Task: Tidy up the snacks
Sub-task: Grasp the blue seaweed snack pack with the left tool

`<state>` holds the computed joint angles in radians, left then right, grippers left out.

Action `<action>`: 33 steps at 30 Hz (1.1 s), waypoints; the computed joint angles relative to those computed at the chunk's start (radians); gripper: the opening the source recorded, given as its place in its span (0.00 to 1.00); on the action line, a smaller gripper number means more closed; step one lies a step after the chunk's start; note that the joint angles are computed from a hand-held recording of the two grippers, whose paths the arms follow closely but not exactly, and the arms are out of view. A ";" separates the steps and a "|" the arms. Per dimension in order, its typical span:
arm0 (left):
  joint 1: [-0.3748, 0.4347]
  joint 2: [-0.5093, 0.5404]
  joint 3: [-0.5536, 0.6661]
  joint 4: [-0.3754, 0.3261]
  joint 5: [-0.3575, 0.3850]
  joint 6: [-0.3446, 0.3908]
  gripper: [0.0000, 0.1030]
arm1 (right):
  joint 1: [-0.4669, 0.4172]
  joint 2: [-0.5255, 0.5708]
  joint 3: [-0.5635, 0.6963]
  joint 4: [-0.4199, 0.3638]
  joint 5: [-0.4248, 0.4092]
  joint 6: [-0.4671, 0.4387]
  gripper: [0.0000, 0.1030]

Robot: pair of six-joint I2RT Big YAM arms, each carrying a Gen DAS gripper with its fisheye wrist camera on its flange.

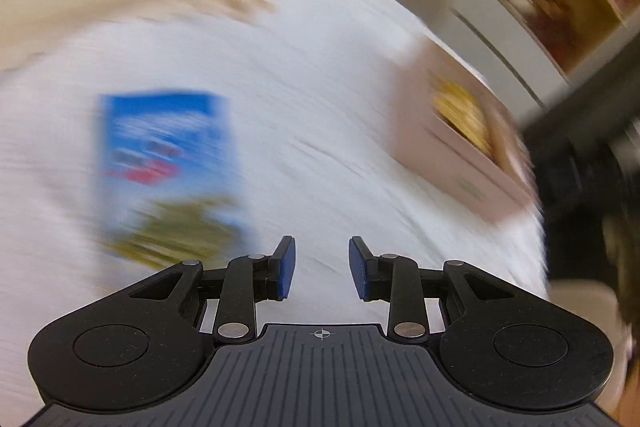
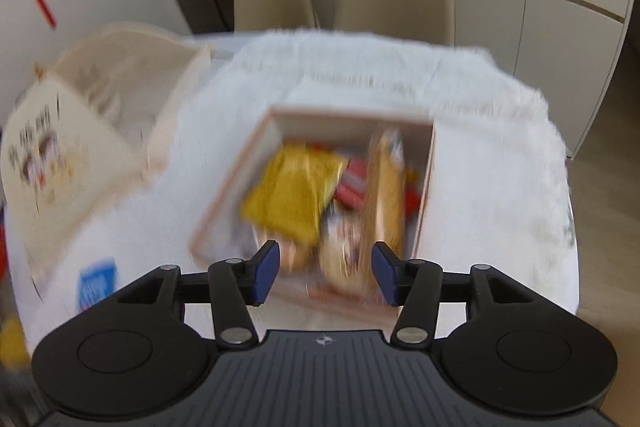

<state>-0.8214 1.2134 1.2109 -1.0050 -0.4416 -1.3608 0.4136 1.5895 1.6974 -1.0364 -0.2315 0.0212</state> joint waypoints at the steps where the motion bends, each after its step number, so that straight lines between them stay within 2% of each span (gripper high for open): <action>1: 0.008 -0.024 -0.015 -0.030 -0.038 -0.038 0.32 | 0.006 -0.028 -0.055 0.013 0.001 -0.011 0.51; 4: 0.046 -0.077 -0.055 -0.131 -0.119 -0.170 0.32 | 0.024 -0.107 -0.198 0.040 0.001 -0.040 0.53; 6: 0.080 -0.114 -0.094 -0.164 -0.123 -0.240 0.32 | 0.030 -0.151 -0.280 0.054 -0.006 -0.048 0.56; 7: 0.102 -0.126 -0.110 -0.154 -0.105 -0.243 0.32 | 0.034 -0.163 -0.307 0.054 -0.015 -0.048 0.56; 10: 0.154 -0.137 -0.150 -0.067 -0.032 -0.189 0.33 | 0.055 -0.194 -0.372 0.054 -0.048 -0.034 0.56; 11: 0.160 -0.127 -0.150 -0.048 -0.030 -0.162 0.33 | 0.065 -0.199 -0.381 0.051 -0.058 -0.023 0.56; 13: 0.158 -0.094 -0.128 -0.006 -0.014 -0.073 0.32 | 0.082 -0.208 -0.391 0.048 -0.073 -0.008 0.56; 15: 0.143 -0.058 -0.109 0.038 0.029 0.017 0.31 | 0.104 -0.221 -0.404 0.062 -0.065 -0.006 0.56; 17: 0.113 -0.014 -0.076 0.053 0.055 0.088 0.31 | 0.122 -0.231 -0.409 0.075 -0.051 -0.009 0.56; 19: 0.089 0.023 -0.052 0.098 0.104 0.135 0.31 | 0.137 -0.241 -0.414 0.084 -0.047 -0.016 0.56; 21: 0.072 0.048 -0.047 0.175 0.177 0.153 0.30 | 0.152 -0.234 -0.402 0.088 -0.040 -0.015 0.56; 24: 0.047 0.081 -0.039 0.241 0.250 0.140 0.30 | 0.170 -0.224 -0.396 0.089 -0.051 -0.001 0.56; 27: 0.034 0.093 -0.038 0.281 0.306 0.150 0.30 | 0.196 -0.216 -0.405 0.088 -0.046 -0.011 0.52; 28: 0.036 0.096 -0.039 0.292 0.324 0.157 0.30 | 0.206 -0.215 -0.410 0.089 -0.019 -0.020 0.45; 31: 0.025 0.101 -0.034 0.290 0.345 0.155 0.31 | 0.210 -0.236 -0.441 0.127 0.002 -0.034 0.44; 33: 0.030 0.108 -0.046 0.320 0.357 0.147 0.31 | 0.203 -0.242 -0.447 0.128 0.001 -0.039 0.43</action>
<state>-0.7917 1.3215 1.1652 -0.6846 -0.0842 -1.2139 0.6170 1.3479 1.2506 -0.9081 -0.2305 -0.0174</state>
